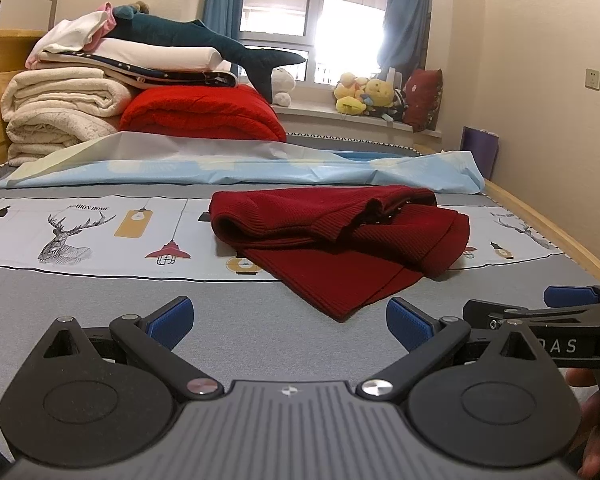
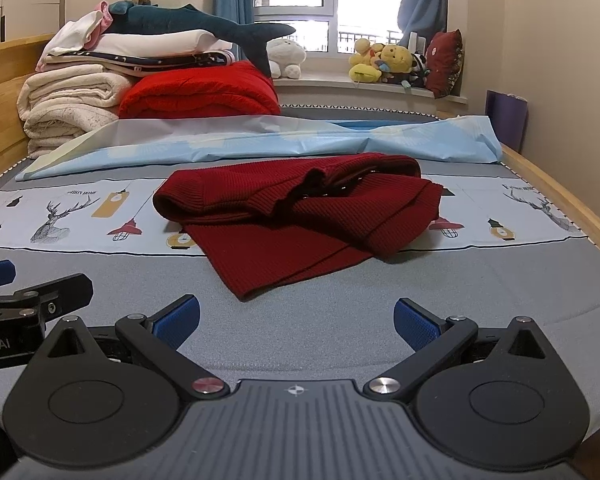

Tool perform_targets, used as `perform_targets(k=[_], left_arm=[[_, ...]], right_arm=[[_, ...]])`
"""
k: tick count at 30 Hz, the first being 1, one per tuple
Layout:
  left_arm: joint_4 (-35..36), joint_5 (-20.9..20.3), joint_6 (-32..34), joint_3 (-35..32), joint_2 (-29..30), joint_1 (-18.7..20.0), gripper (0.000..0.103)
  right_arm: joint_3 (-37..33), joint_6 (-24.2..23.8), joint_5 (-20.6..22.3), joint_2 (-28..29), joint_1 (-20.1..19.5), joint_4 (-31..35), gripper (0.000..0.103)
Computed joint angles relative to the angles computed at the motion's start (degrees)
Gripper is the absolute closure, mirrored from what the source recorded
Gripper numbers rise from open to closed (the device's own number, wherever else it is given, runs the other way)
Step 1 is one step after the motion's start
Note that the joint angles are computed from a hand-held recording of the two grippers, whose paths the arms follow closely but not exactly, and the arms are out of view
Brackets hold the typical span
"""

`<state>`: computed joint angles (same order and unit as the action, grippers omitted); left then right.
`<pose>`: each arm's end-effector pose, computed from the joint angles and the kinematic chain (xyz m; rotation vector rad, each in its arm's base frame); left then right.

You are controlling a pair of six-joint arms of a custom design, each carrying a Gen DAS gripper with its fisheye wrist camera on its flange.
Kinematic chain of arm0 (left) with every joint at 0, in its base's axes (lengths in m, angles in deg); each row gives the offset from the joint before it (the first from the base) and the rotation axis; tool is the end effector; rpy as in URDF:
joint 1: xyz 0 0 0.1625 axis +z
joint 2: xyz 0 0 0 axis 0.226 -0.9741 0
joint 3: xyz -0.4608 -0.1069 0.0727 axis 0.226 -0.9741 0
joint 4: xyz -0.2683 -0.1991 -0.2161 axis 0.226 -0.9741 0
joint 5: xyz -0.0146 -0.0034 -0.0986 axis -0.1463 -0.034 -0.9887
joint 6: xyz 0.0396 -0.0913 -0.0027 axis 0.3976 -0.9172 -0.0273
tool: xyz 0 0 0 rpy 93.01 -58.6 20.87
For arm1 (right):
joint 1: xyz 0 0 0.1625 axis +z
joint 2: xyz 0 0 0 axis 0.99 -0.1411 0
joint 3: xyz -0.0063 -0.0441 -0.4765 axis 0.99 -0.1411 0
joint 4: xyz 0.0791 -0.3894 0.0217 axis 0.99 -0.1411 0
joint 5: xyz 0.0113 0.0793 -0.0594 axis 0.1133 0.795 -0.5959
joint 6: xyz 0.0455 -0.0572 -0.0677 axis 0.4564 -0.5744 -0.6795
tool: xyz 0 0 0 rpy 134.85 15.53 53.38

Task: Fold small clothes

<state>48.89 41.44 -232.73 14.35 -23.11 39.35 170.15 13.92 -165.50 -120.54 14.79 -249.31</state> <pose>-0.2743 -0.7149 0.1363 0.3033 2.0549 -1.3119 0.1931 -0.7639 0.2022 0.8101 -2.2066 1.0756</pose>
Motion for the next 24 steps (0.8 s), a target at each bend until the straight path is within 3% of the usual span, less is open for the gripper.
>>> perform_targets(k=[12, 16, 19, 21, 23, 24], left_arm=[[-5.5, 0.5, 4.1, 3.3, -1.2, -0.3, 0.001], [-6.2, 1.4, 4.9, 4.2, -1.6, -0.2, 0.007], [-4.1, 2.0, 3.8, 3.8, -1.5, 0.1, 0.022], [-2.7, 2.2, 3.5, 3.7, -1.4, 0.3, 0.033], [1.1, 2.6, 1.6, 2.2, -0.9, 0.8, 0.056], [4.8, 3.0, -0.7, 0.2, -0.1, 1.2, 0.061]], right_arm=[[0.1, 1.2, 1.2, -0.4, -0.2, 0.5, 0.001], [0.2, 1.6, 3.2, -0.6, -0.3, -2.1, 0.001], [-2.2, 1.4, 4.8, -0.5, -0.1, -3.1, 0.001], [-5.0, 0.6, 8.2, -0.3, -0.3, -3.5, 0.001], [-8.8, -0.7, 10.6, 0.6, -0.6, -4.0, 0.001], [-10.8, -1.2, 11.6, 1.1, -0.9, -3.1, 0.001]])
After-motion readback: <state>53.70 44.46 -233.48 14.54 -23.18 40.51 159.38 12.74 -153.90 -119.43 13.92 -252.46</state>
